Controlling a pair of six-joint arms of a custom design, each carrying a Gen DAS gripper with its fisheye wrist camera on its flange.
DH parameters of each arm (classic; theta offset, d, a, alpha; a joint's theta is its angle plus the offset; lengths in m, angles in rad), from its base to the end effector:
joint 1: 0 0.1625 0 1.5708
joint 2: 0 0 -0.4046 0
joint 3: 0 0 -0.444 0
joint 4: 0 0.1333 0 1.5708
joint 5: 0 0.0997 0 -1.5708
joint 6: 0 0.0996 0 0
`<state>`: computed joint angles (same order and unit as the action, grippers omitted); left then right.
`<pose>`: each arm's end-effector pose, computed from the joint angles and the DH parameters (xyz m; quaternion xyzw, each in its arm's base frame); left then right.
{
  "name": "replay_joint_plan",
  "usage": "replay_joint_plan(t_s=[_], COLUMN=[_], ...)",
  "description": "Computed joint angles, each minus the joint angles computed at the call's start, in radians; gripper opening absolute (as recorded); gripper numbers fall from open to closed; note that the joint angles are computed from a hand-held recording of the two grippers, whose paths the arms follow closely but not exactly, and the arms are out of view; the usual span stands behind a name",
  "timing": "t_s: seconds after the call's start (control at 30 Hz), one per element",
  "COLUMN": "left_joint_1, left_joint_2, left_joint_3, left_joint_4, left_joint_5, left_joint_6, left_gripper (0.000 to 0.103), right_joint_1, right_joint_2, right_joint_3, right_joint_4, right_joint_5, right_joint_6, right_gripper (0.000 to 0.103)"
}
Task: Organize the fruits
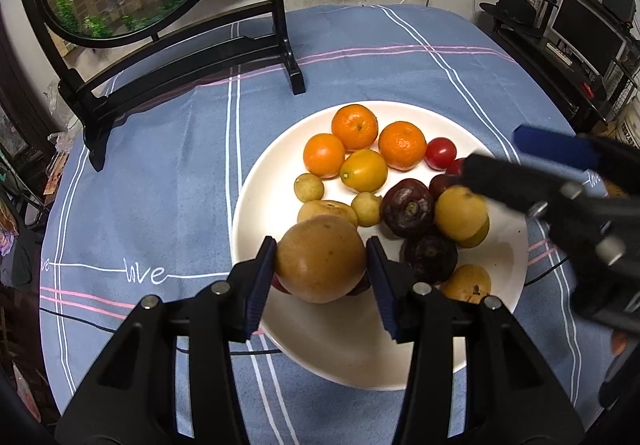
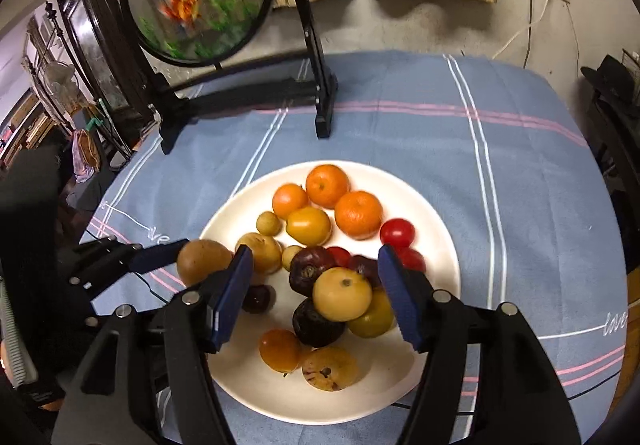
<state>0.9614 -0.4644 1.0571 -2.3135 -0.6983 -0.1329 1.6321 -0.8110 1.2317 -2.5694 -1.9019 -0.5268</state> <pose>-0.3079 -0.8073 0.0473 0.1825 0.8857 -0.2161 0.3680 0.1509 -0.8112 0.2501 0.2291 -0.9185 0.2370 0.2185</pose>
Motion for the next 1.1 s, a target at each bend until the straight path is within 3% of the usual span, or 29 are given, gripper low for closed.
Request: replay_joint_plan(t_s=[0.03, 0.17, 0.4, 0.6, 0.7, 0.8, 1.0, 1.1], left_joint_1=[-0.002, -0.023, -0.089, -0.134, -0.158, -0.174, -0.176, -0.177], left_joint_2=[-0.003, -0.029, -0.086, -0.144, -0.129, -0.146, -0.221, -0.232], left_joint_3=[0.003, 0.047, 0.127, 0.194, 0.196, 0.224, 0.292, 0.3], left_joint_4=[-0.003, -0.118, -0.416, -0.544, -0.644, -0.67, -0.553, -0.471], left_joint_5=[0.002, 0.038, 0.119, 0.113, 0.182, 0.181, 0.082, 0.1], left_joint_6=[-0.003, 0.055, 0.223, 0.252, 0.337, 0.374, 0.227, 0.114], left_gripper=[0.047, 0.064, 0.099, 0.1, 0.1, 0.101, 0.101, 0.1], right_joint_1=[0.002, 0.01, 0.001, -0.013, -0.012, -0.009, 0.008, 0.016], right_joint_2=[-0.008, -0.054, -0.187, -0.272, -0.302, -0.328, -0.37, -0.384], right_joint_3=[0.004, 0.039, 0.202, 0.322, 0.365, 0.398, 0.446, 0.464], right_joint_4=[-0.007, -0.044, -0.133, -0.154, -0.171, -0.188, -0.218, -0.223], right_joint_5=[0.009, 0.042, 0.083, 0.069, 0.062, 0.074, 0.11, 0.124], right_joint_6=[0.001, 0.0, 0.003, 0.041, 0.035, 0.034, 0.02, 0.015], right_gripper=[0.065, 0.065, 0.066, 0.066, 0.066, 0.066, 0.066, 0.066])
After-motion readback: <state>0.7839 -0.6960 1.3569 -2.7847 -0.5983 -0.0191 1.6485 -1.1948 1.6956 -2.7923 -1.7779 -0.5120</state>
